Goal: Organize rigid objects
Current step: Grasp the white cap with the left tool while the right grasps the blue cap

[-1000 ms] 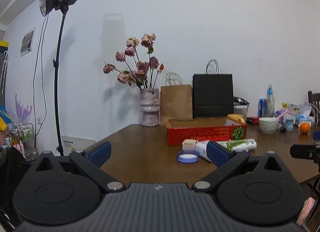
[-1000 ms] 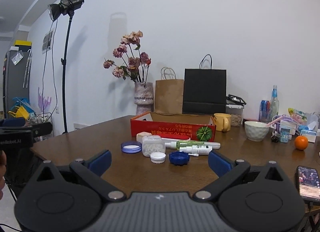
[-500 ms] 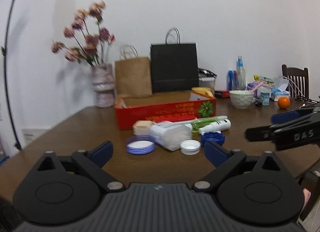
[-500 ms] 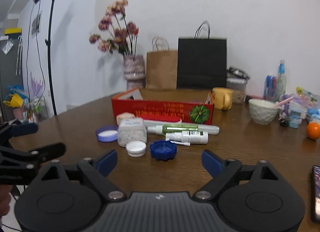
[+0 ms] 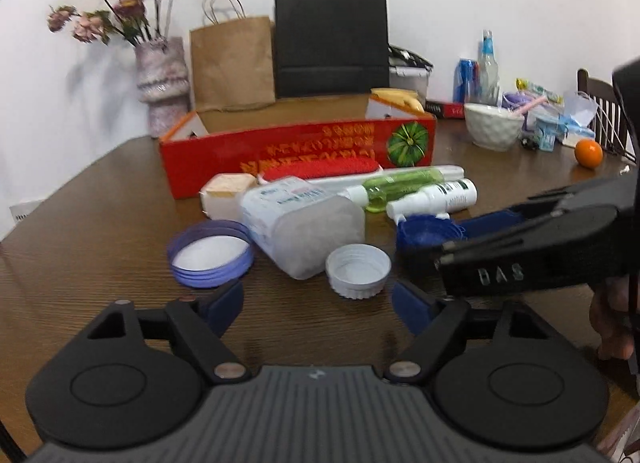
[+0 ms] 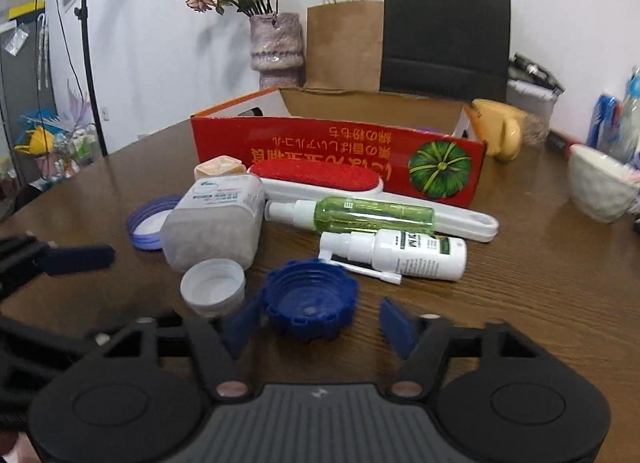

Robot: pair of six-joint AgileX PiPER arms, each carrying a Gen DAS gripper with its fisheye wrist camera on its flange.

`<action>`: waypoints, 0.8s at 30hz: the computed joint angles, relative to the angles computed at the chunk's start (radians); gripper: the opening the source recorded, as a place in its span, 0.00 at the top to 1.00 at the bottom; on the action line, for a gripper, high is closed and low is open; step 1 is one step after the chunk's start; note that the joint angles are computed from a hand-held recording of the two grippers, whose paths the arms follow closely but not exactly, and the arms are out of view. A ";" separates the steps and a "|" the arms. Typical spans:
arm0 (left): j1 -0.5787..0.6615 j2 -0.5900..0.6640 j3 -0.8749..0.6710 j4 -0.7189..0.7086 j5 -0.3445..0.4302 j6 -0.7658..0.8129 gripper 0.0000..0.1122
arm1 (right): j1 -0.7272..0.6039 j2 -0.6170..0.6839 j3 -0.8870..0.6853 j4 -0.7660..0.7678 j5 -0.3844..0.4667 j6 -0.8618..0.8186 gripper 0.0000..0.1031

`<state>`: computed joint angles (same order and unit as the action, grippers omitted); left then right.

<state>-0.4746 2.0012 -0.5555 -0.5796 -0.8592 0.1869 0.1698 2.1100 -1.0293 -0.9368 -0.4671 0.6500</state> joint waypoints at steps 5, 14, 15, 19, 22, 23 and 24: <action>0.016 -0.003 -0.114 0.001 0.201 0.002 0.33 | -0.042 -0.004 -0.001 -0.034 -0.015 0.014 0.49; -0.075 0.046 -0.306 -0.498 0.242 0.364 0.63 | -0.159 -0.079 0.140 0.040 -0.151 -0.036 0.49; -0.081 0.047 -0.319 -0.543 0.243 0.397 0.64 | -0.161 -0.083 0.151 0.046 -0.158 -0.045 0.49; -0.117 0.009 -0.273 -0.588 0.197 0.371 0.64 | -0.155 -0.114 0.202 0.069 -0.181 -0.092 0.49; -0.190 -0.052 -0.156 -0.596 0.048 0.287 0.64 | -0.140 -0.174 0.285 0.135 -0.231 -0.179 0.49; -0.212 -0.082 -0.108 -0.595 0.003 0.252 0.64 | -0.136 -0.193 0.315 0.157 -0.254 -0.207 0.49; -0.238 -0.113 -0.055 -0.601 -0.046 0.218 0.64 | -0.132 -0.214 0.354 0.185 -0.291 -0.239 0.49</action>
